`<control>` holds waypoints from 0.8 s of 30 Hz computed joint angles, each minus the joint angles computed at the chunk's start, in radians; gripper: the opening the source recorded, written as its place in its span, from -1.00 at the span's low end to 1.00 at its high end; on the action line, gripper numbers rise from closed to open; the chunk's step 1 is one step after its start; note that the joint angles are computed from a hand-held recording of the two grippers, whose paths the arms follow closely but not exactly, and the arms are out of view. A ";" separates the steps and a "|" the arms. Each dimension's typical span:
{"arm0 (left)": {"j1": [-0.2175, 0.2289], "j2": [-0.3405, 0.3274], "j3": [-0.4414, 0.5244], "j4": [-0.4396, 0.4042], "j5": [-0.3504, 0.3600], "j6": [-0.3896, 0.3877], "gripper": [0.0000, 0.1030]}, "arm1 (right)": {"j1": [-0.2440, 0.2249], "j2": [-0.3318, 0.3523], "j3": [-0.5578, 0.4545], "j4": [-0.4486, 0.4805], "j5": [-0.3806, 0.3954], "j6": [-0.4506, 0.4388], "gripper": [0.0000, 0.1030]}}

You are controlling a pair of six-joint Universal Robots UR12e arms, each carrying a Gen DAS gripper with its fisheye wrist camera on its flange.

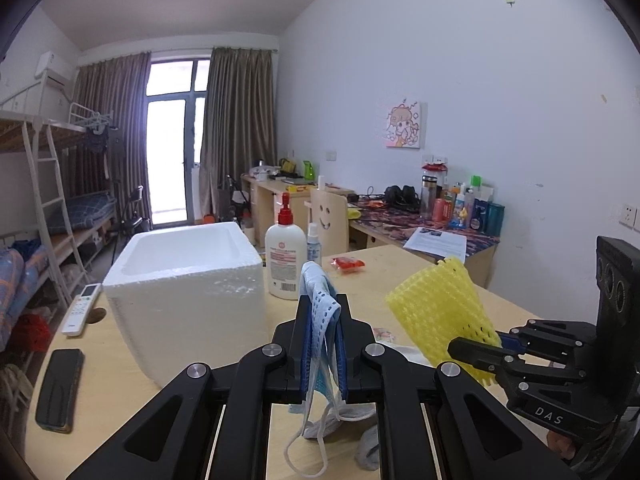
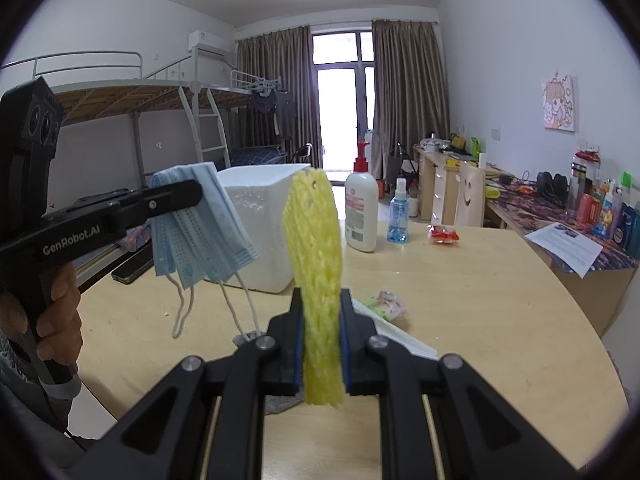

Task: Organize soft objects
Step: 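Lift the blue mask with the left tool while the right tool lifts the yellow net, then carry the mask and yellow net with both tools over the white foam box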

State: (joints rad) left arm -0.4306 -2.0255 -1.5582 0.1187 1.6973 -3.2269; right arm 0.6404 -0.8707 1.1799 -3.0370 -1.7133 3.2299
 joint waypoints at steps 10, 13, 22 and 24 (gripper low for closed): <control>-0.008 0.021 -0.027 0.011 0.070 -0.014 -0.79 | 0.007 -0.003 -0.001 -0.032 0.011 -0.028 -0.65; -0.012 0.031 -0.042 0.021 0.102 -0.016 -0.79 | 0.009 -0.001 -0.005 -0.039 0.021 -0.033 -0.65; -0.020 0.063 -0.092 0.043 0.200 -0.032 -0.79 | 0.021 0.013 -0.034 -0.052 0.076 -0.078 -0.66; -0.021 0.070 -0.100 0.037 0.225 -0.037 -0.79 | 0.024 0.017 -0.042 -0.050 0.089 -0.087 -0.66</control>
